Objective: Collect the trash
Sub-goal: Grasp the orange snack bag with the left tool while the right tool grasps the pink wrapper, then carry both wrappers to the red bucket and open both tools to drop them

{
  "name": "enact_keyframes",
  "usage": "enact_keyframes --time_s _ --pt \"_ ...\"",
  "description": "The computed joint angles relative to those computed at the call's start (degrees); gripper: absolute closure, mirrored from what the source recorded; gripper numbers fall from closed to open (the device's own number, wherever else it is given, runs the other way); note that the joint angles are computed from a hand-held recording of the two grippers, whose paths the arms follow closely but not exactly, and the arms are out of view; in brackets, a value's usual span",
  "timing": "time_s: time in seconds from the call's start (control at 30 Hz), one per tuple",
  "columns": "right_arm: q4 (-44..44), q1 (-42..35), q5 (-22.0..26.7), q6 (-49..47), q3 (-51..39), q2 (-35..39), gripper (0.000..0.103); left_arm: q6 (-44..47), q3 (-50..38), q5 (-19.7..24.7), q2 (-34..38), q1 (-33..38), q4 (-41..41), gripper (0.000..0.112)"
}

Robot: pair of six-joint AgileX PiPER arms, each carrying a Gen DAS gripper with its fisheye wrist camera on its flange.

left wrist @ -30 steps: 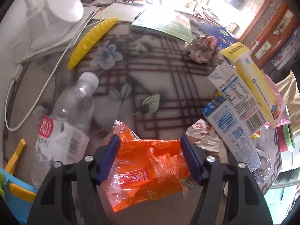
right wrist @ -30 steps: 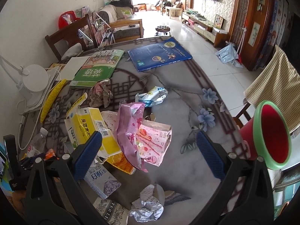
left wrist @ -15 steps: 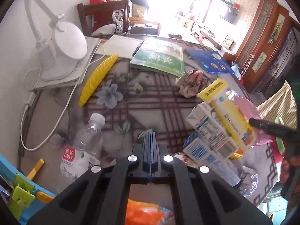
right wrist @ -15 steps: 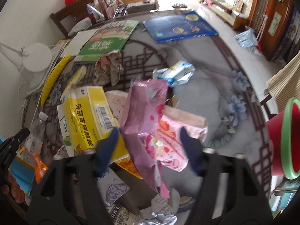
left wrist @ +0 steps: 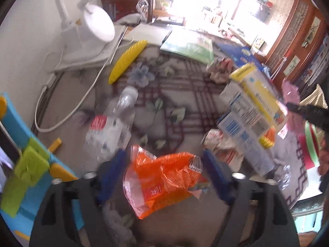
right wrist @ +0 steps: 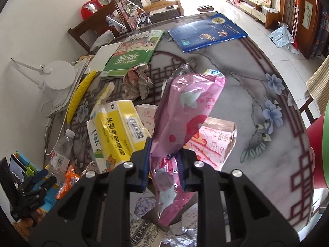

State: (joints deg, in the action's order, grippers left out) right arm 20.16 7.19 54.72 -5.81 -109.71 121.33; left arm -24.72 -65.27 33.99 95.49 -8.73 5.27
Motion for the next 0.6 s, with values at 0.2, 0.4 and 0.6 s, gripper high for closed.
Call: enact_keyframes --time_s 0.2,0.4,0.6 --pt "-0.17 0.44 -1.51 -0.26 3.52 -3.0 0.08 1.0 -1.36 1.69 5.73 -1.4 0.0 0.019" --pt "-1.51 0.15 -3.59 0.87 7.99 -6.24 0.08 2.58 -1.26 1.44 8.56 -1.0 -2.47 0.035" --pt "-1.03 -0.91 -6.48 0.77 11.99 -10.03 0.08 1.92 -2.12 -0.14 4.6 -1.92 -2.52 0.06"
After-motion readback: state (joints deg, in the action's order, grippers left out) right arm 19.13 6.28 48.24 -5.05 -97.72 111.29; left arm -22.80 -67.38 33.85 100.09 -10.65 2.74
